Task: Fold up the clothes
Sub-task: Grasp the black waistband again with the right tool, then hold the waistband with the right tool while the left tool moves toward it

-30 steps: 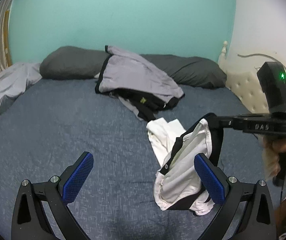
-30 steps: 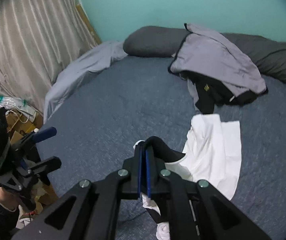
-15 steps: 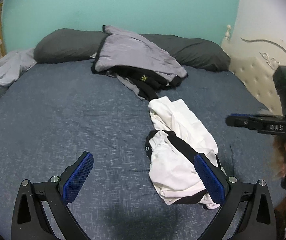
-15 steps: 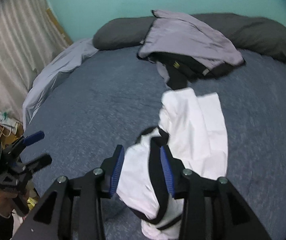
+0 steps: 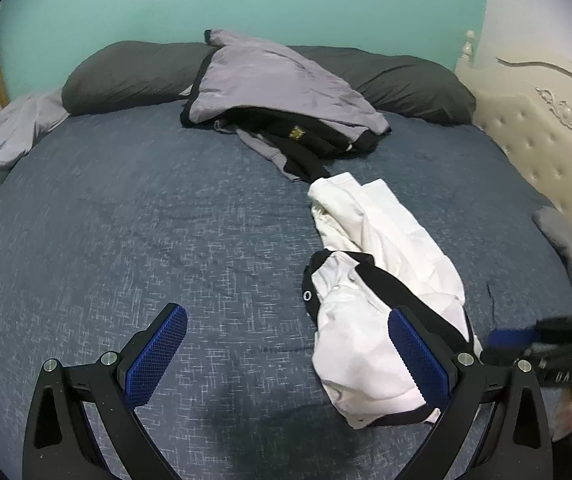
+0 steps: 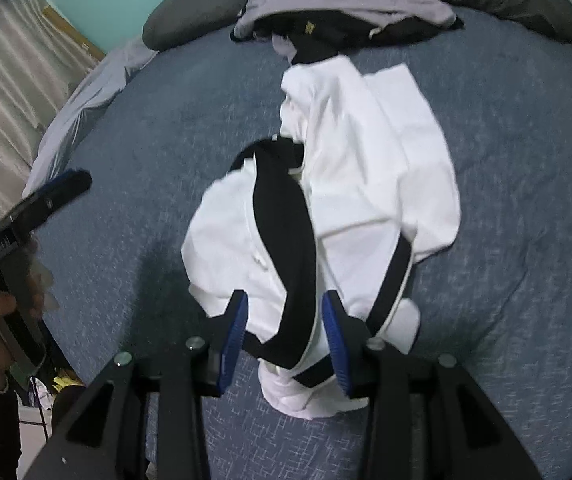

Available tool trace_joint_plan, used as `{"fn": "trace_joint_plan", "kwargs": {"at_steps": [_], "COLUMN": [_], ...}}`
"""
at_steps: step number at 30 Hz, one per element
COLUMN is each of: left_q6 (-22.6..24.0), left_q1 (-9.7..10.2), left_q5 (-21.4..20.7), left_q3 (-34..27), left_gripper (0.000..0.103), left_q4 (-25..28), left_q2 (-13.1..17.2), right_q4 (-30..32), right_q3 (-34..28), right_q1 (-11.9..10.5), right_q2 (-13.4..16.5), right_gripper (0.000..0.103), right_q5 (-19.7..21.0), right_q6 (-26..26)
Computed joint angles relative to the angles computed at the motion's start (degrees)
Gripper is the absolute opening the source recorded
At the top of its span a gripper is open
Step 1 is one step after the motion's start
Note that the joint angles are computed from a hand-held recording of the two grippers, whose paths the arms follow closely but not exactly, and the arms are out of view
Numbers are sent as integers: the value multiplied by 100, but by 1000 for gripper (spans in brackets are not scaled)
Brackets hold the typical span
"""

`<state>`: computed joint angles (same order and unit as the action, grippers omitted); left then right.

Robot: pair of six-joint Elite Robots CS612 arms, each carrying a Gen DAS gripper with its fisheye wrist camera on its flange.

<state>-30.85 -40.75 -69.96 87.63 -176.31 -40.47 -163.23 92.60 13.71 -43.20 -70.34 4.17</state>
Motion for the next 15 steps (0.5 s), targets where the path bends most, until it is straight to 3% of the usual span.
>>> {"fn": "trace_joint_plan", "kwargs": {"at_steps": [8,9,10,13,15], "left_q6": [-17,-18,-13,17,65], "left_q1": [56,61,69,87,94], "left_q5": [-33,-46,-75,-140,-173], "left_q3": [-130,-138,-158,-266,-366], "left_gripper": [103,103,103,103,103], "left_q4": [15,-2,-6,87,156], "left_q2": [120,133,151,228,293], "right_q4": [114,91,71,-27,-172], "right_q3": [-98,-90,-82,-31,41], "right_q1": [27,17,7,8,-25], "right_q2": [166,179,190,181,150], "right_gripper": [39,32,17,6,5], "right_q5": [-96,-77,-60,-214,-221], "right_q6": [157,168,171,6,-43]}}
